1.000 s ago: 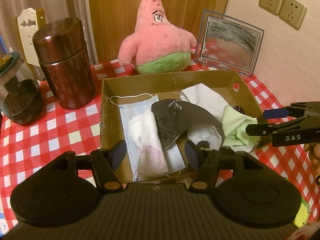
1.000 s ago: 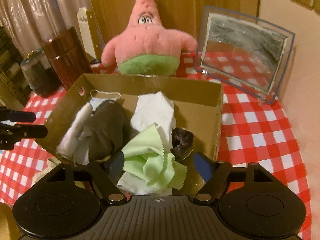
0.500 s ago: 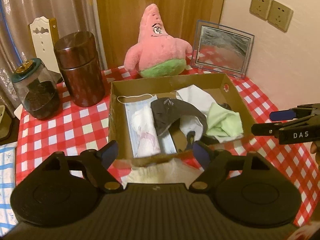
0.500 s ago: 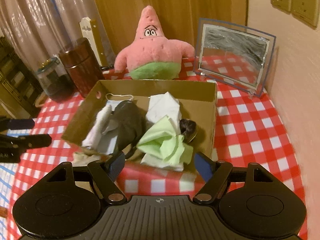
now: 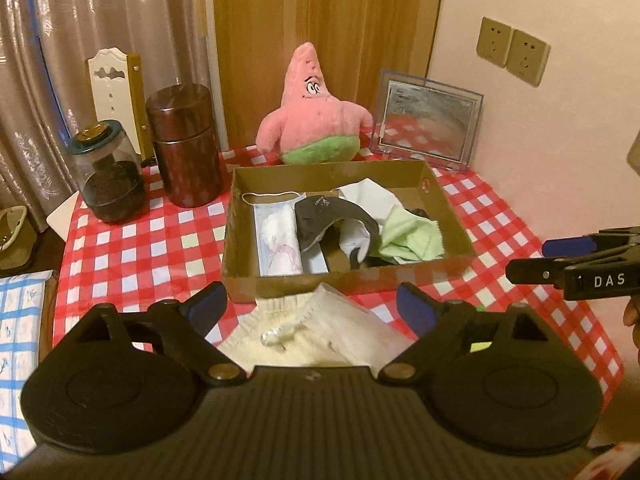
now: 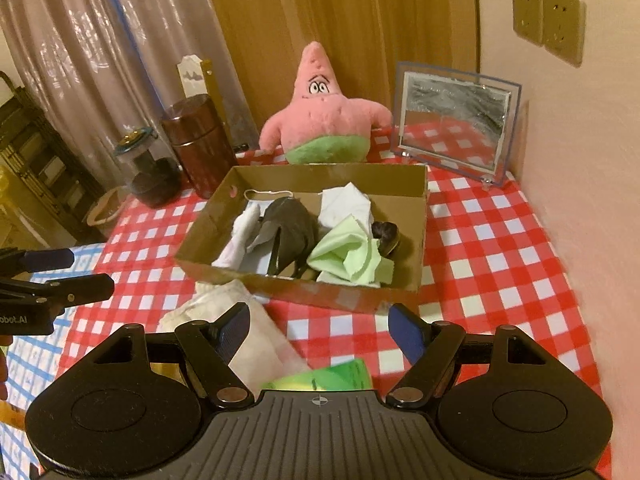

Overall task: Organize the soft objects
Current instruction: 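Move both grippers back toward the towel and mesh bag beside the box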

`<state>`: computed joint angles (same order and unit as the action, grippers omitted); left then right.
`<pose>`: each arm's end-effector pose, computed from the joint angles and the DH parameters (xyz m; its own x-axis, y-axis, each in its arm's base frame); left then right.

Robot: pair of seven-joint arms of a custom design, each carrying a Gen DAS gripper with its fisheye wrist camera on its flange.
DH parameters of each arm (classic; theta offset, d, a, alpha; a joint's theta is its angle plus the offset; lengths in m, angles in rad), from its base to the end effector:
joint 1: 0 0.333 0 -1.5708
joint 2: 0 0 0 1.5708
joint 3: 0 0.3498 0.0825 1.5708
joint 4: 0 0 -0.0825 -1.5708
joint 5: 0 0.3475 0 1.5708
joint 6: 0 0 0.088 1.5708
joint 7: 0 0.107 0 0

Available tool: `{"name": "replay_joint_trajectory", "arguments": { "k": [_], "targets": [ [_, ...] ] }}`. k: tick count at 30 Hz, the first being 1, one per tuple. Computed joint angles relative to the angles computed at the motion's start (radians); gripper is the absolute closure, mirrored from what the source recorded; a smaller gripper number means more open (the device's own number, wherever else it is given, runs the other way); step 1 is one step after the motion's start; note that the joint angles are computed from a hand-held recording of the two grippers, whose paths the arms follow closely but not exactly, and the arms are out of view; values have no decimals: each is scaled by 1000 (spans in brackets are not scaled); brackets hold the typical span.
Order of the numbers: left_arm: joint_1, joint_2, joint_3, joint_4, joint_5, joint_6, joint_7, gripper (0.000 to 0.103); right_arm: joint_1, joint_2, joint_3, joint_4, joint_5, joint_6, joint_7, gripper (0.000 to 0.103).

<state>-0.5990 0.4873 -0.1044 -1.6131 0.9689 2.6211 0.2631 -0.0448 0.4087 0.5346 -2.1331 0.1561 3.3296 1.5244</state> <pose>0.5325 -0.4584 0.4438 -0.1135 -0.9932 0.0239 -0.6967 0.0625 -0.7146 0.5643 0.2417 0.3943 0.3370 -0.9049 -0.2600 -0.7077 -0.0613 -0.7039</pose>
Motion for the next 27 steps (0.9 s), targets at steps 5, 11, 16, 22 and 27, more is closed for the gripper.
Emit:
{"name": "replay_joint_trajectory", "arguments": {
  "k": [5, 11, 16, 22, 27],
  "targets": [
    [-41, -59, 7, -75, 76, -15, -146, 12, -88, -63, 84, -114, -48, 64, 57, 27],
    [-61, -130, -33, -158, 192, -74, -306, 12, -186, -130, 158, -241, -146, 144, 187, 27],
    [-73, -176, -83, -221, 281, -159, -412, 12, -227, -174, 173, -328, -235, 214, 308, 27],
    [-71, -214, -137, -292, 330, -197, -534, 12, -207, -214, 136, -417, -319, 266, 414, 27],
    [-83, -222, -167, -319, 340, -243, -581, 12, -172, -245, 85, -474, -371, 296, 465, 27]
  ]
}}
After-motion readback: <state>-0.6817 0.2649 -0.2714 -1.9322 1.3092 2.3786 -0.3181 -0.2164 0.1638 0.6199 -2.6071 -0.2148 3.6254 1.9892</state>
